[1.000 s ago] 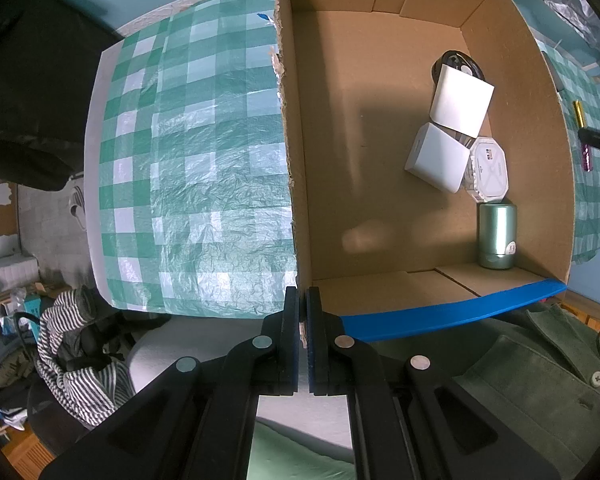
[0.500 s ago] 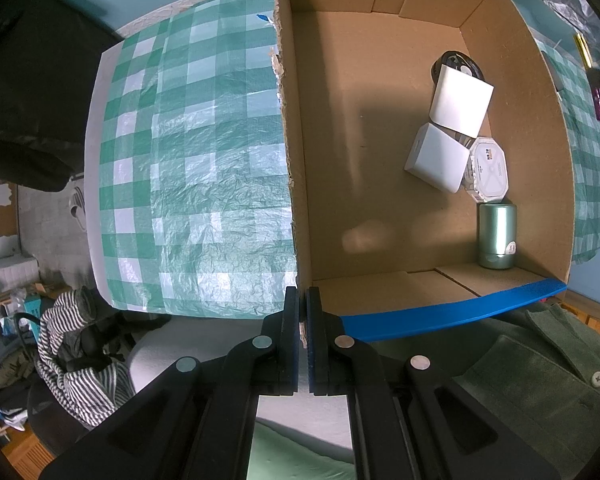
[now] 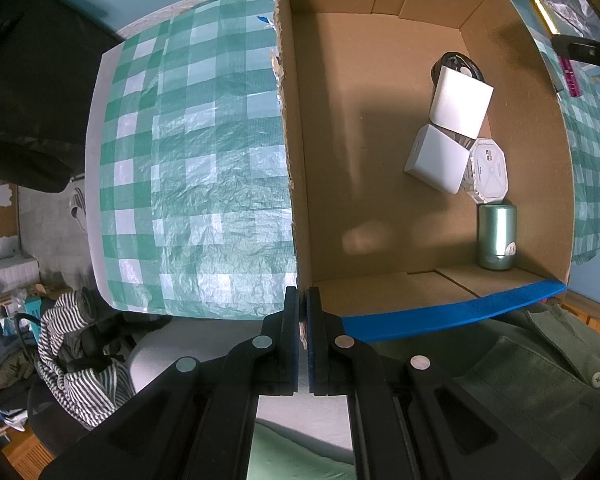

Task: Organize rigid objects
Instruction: 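Carry the gold-pink lighter into the box and open the right gripper, then move the right gripper back and grasp the black charger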

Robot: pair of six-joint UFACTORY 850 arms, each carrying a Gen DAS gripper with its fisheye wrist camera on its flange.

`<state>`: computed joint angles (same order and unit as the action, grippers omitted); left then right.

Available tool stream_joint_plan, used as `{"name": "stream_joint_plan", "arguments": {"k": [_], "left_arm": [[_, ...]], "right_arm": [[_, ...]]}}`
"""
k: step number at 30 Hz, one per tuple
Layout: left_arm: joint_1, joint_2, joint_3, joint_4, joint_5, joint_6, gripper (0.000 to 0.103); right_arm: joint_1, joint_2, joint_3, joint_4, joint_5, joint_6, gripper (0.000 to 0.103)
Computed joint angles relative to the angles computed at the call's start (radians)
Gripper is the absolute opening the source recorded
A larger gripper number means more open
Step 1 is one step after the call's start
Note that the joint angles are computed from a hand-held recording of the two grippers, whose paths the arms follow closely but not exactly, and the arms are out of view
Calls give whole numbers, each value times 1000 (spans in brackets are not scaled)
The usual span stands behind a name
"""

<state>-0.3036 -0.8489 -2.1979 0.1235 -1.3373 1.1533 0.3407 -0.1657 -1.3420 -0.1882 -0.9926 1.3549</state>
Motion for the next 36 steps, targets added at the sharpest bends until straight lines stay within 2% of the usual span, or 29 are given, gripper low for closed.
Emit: {"name": "stream_joint_plan", "arguments": {"k": [14,27,33,36], "left_arm": [[-1,-3,-8,-5,-2,-5,3],[0,1,-4,-7,0,-3,3],[1,4,1,-7,3,-1,3],[1,5,2,-7,3,-1,3]], "right_arm": [[-29,-51,13,90,55,-86,22],[-23,-69,18,96,35,-72,22],[-26,-74,13,100,37,-78,28],[-26,-78,4,98,28,-83,35]]}}
